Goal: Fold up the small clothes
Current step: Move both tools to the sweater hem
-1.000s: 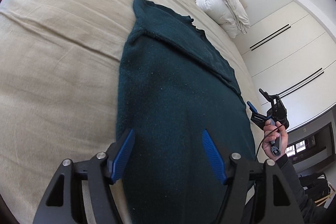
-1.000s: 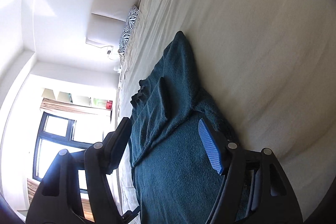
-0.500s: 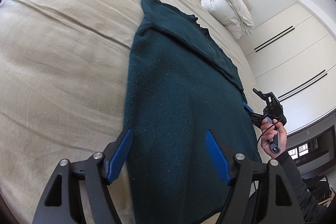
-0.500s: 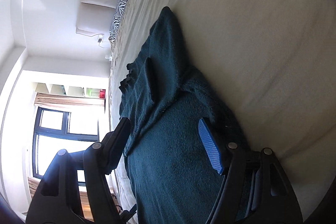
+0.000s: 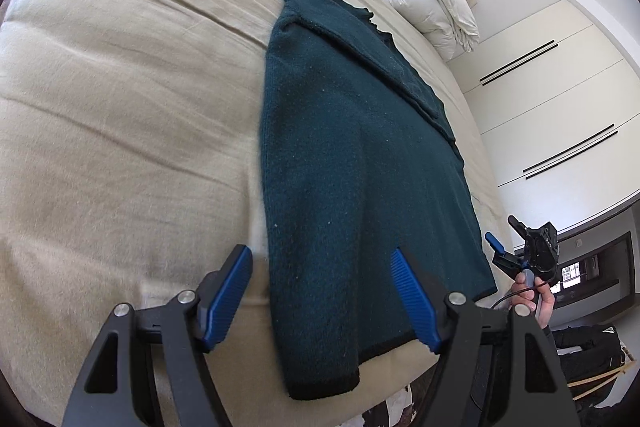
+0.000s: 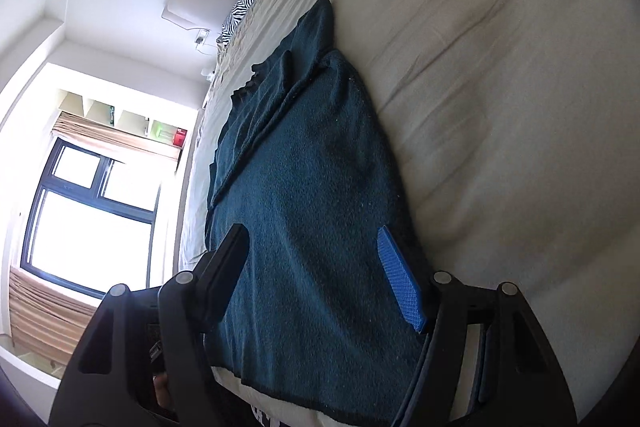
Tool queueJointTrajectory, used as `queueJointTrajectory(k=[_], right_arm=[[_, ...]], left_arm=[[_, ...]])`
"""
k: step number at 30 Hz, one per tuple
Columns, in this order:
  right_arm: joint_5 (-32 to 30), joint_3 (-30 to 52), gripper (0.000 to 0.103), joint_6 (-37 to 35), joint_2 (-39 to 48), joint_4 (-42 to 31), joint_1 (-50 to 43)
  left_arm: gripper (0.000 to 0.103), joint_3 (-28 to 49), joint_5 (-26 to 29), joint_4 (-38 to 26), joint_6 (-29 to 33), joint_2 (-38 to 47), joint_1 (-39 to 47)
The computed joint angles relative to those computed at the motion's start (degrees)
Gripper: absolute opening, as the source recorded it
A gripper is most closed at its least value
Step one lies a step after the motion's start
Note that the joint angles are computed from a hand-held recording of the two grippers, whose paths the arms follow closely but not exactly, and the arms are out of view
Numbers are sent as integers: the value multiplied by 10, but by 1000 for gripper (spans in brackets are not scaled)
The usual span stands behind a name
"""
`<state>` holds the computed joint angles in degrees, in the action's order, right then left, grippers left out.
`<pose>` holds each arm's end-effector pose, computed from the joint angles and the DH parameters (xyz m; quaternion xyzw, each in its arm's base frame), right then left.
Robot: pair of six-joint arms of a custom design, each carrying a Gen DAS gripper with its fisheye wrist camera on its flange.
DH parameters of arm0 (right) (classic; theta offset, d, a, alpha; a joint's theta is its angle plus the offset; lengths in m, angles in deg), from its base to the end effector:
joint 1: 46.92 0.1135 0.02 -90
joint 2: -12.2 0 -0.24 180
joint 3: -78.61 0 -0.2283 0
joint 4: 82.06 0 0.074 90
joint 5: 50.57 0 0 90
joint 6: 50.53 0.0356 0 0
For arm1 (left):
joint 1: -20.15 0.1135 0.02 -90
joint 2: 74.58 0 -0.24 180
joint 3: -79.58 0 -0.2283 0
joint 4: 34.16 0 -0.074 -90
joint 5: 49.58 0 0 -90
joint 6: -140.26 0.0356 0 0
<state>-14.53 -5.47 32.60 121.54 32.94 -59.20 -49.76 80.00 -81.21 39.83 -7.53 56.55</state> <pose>0.3389 -0.0443 0.1940 -0.0039 0.8878 0.4301 0.1637 0.1670 0.0950 0.1793 -0.2926 0.8713 -0.2725 0.2847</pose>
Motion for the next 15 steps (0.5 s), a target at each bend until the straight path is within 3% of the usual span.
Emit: queueJointTrajectory(k=[7, 15], right_arm=[[29, -61, 66, -160, -56, -128, -129], [54, -73, 65, -250, -64, -205, -151]], left_arm=[[76, -24, 15, -58, 15, -51, 16], [78, -16, 36, -72, 25, -24, 18]])
